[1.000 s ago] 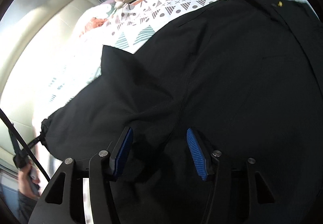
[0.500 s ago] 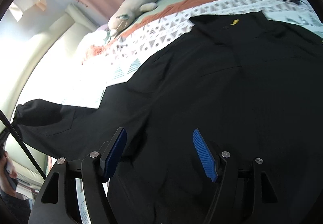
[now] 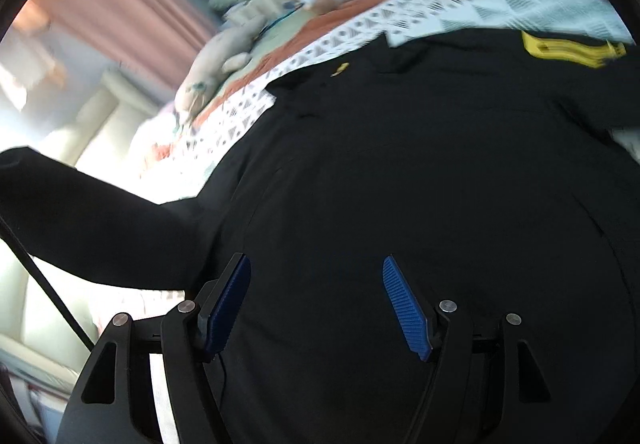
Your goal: Fold large clothes
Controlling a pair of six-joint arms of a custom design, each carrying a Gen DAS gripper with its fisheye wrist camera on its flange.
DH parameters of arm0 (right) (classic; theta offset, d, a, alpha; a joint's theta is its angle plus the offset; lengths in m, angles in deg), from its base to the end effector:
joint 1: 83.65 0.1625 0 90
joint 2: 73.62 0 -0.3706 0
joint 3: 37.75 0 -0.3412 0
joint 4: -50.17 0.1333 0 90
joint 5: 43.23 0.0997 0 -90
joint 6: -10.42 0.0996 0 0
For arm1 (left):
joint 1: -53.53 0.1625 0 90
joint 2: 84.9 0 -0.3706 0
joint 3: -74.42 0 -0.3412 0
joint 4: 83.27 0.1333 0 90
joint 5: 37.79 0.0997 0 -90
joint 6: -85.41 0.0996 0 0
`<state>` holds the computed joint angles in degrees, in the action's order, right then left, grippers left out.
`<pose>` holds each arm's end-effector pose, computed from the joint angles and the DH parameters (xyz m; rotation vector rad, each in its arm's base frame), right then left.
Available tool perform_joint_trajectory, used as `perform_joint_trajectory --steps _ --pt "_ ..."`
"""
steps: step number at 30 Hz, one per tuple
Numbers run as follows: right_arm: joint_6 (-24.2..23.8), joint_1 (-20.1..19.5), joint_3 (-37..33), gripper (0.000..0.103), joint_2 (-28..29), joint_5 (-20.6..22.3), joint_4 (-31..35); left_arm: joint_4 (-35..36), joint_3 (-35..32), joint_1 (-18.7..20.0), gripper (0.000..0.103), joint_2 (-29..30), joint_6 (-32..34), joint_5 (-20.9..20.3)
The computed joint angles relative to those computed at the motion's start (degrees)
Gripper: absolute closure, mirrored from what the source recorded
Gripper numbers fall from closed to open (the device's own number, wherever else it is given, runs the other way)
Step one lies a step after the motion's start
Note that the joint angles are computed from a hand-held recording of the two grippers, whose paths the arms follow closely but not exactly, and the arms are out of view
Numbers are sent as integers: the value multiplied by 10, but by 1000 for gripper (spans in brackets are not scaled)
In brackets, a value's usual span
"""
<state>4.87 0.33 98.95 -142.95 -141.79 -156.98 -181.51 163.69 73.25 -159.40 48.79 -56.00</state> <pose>0.0757 -0.4119 0.2068 -0.1032 -2.6587 1.2074 -0.4168 -0.3915 0.3904 0.6778 1.9469 -1.1276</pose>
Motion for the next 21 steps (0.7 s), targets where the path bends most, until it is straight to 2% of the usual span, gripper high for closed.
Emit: perform_joint_trajectory --steps 4,6,9,16,19,20,21 --pt "16 -39 -21 36 -12 21 22 -56 -39 -12 75 70 55 -10" --pt "23 -54 -10 36 -29 37 22 -104 -55 -13 75 108 93 -21" --pt "23 -73 -11 36 -54 46 33 -136 -91 -13 75 171 133 -30" --pt "22 -120 14 36 -119 73 34 -231 -176 0 75 304 200 -100" --pt "32 -150 21 36 -137 104 45 -249 -208 9 75 356 209 -132" --pt "25 -174 41 36 -168 125 56 -251 -217 12 75 370 208 -142" --pt "28 -185 39 36 -175 132 65 -251 -229 14 75 386 207 -153"
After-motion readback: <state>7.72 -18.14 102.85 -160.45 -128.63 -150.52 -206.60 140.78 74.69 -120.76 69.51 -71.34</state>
